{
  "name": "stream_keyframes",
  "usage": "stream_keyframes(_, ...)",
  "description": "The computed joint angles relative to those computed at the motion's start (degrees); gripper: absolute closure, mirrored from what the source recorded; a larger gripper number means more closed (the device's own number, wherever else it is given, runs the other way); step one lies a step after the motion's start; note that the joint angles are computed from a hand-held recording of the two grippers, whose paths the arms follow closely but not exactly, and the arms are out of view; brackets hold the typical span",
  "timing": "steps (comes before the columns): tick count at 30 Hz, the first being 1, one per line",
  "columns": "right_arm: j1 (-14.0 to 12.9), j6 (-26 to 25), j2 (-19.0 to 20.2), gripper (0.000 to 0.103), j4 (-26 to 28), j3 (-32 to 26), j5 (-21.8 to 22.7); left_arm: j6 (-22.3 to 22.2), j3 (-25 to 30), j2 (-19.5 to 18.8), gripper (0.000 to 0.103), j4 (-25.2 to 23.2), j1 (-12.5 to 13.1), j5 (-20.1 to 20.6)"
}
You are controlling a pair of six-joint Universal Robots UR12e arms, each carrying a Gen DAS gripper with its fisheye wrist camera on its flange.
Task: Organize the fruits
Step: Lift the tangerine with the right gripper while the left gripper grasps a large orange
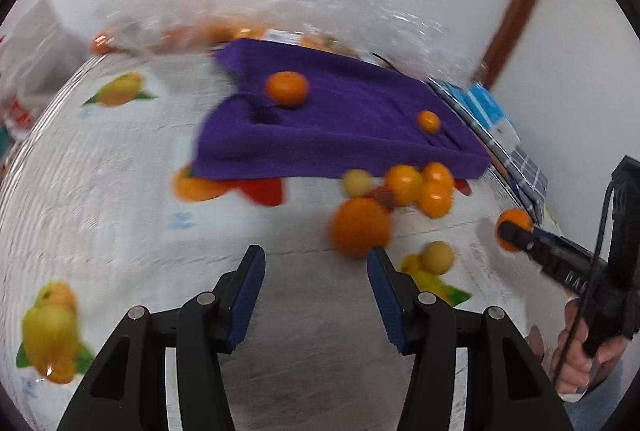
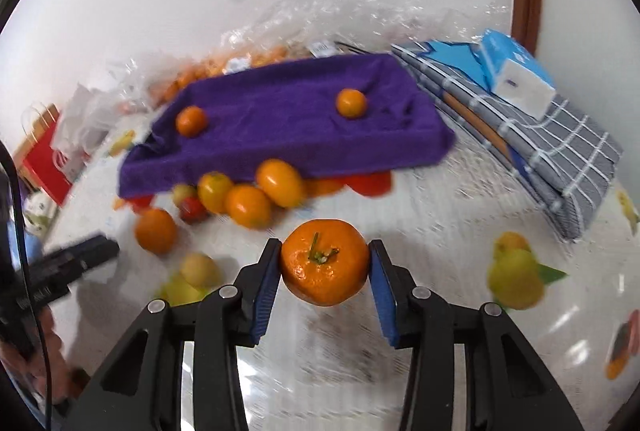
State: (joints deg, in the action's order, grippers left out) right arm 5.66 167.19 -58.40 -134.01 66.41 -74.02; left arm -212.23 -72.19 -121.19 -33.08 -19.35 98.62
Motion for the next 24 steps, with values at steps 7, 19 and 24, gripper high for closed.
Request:
stream_keyframes(7, -1.0, -1.2, -0.5, 0.06, 0.6, 2.0, 1.1, 2.6, 7.6, -4.4, 0.052, -6.6, -0.8, 1.6)
stream_keyframes(19, -1.6, -1.6, -1.6, 0.06, -6.1, 5.4, 4.4, 0.3, 0.5, -2.4, 0.064, 9.6, 0.2, -3.5)
stream_keyframes(24, -2.6, 1.6, -1.9, 0.06, -8.8, 6.3, 7.2, -0.4, 0.6, -2.5, 0.064, 9.9, 0.3, -3.9)
